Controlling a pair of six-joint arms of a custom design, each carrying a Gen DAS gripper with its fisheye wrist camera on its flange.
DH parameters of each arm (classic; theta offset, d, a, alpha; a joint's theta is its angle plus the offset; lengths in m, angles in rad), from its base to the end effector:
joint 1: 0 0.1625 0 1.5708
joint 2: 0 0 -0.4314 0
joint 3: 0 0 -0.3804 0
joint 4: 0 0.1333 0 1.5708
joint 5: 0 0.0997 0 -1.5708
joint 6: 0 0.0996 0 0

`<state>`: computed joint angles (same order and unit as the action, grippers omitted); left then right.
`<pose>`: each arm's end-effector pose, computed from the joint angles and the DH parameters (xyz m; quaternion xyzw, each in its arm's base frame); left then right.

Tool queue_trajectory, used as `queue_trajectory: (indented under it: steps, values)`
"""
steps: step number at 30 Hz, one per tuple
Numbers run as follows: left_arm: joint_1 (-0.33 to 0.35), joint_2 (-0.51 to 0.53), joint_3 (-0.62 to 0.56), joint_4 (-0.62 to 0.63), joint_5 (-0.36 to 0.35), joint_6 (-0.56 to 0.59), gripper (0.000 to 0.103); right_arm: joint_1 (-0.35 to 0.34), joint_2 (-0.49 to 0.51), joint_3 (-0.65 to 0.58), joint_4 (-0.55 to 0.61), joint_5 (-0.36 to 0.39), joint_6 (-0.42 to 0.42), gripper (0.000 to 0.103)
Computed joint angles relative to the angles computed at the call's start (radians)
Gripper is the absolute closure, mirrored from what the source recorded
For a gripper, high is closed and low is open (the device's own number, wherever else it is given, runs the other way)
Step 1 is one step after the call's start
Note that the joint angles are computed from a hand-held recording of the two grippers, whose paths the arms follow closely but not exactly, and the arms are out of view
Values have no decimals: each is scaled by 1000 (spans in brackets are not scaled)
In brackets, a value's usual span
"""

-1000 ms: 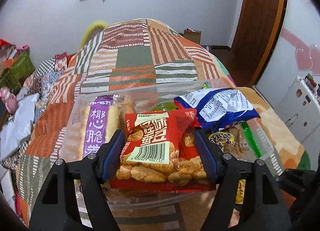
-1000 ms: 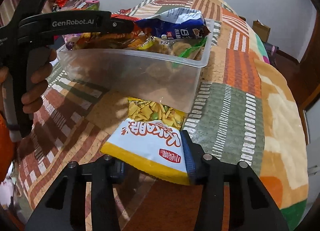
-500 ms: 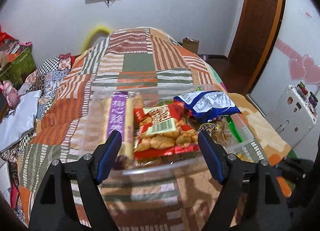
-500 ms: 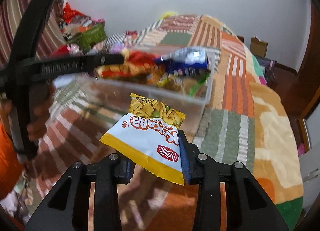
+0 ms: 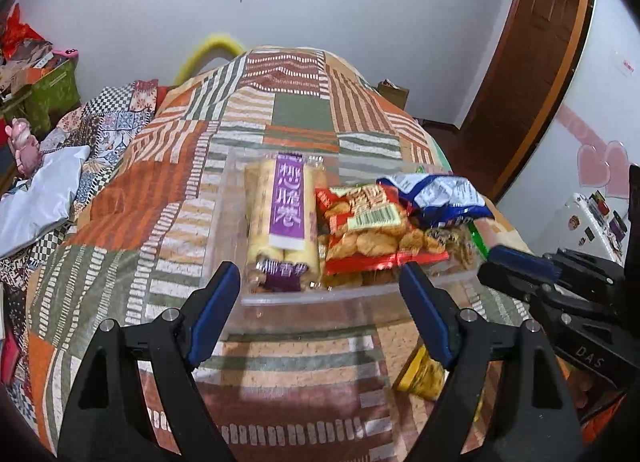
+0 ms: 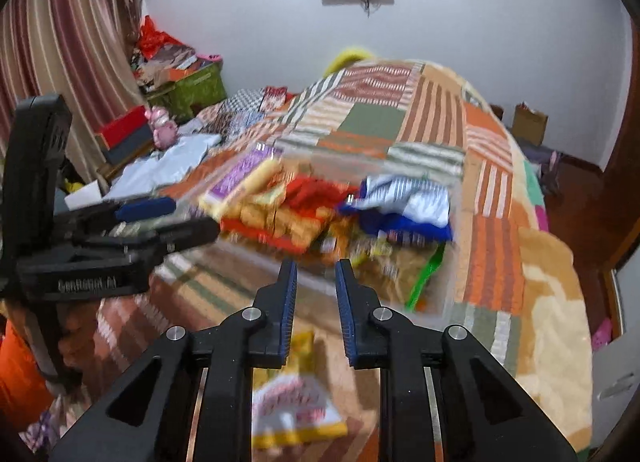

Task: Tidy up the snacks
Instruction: 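Carry KAKABA bag over the box with right tool and release it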

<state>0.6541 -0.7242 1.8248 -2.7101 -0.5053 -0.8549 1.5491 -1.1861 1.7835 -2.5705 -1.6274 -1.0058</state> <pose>-0.3396 -0.5382 0.0649 0.0168 0.8611 -0.4038 0.3084 0.1145 -0.6097 0.2959 0.4577 -0.8659 0.1603 0.1223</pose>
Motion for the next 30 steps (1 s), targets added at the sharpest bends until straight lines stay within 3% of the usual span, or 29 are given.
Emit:
queue_trajectory:
  steps: [2, 6, 10, 12, 15, 22, 30]
  values:
    - [-4, -1, 9, 5, 2, -8, 21, -10, -13, 14, 11, -21, -9, 82]
    - [-14, -3, 29, 13, -11, -23, 21, -27, -20, 17, 84, -66, 5, 61]
    - [-26, -9, 53, 38, -32, -58, 21, -27, -9, 33, 118, -124, -14, 57]
    - [-32, -12, 64, 53, -44, -71, 21, -24, 0, 39, 140, -151, -30, 47]
    - [-41, -14, 78, 59, -53, -82, 21, -17, 15, 49, 122, -189, -49, 43]
    - [-61, -9, 97, 79, -43, -116, 21, -18, 10, 92, 26, -189, -79, 54]
    - [-77, -24, 116, 53, -13, -133, 21, -22, -60, 107, 4, -66, -76, 56]
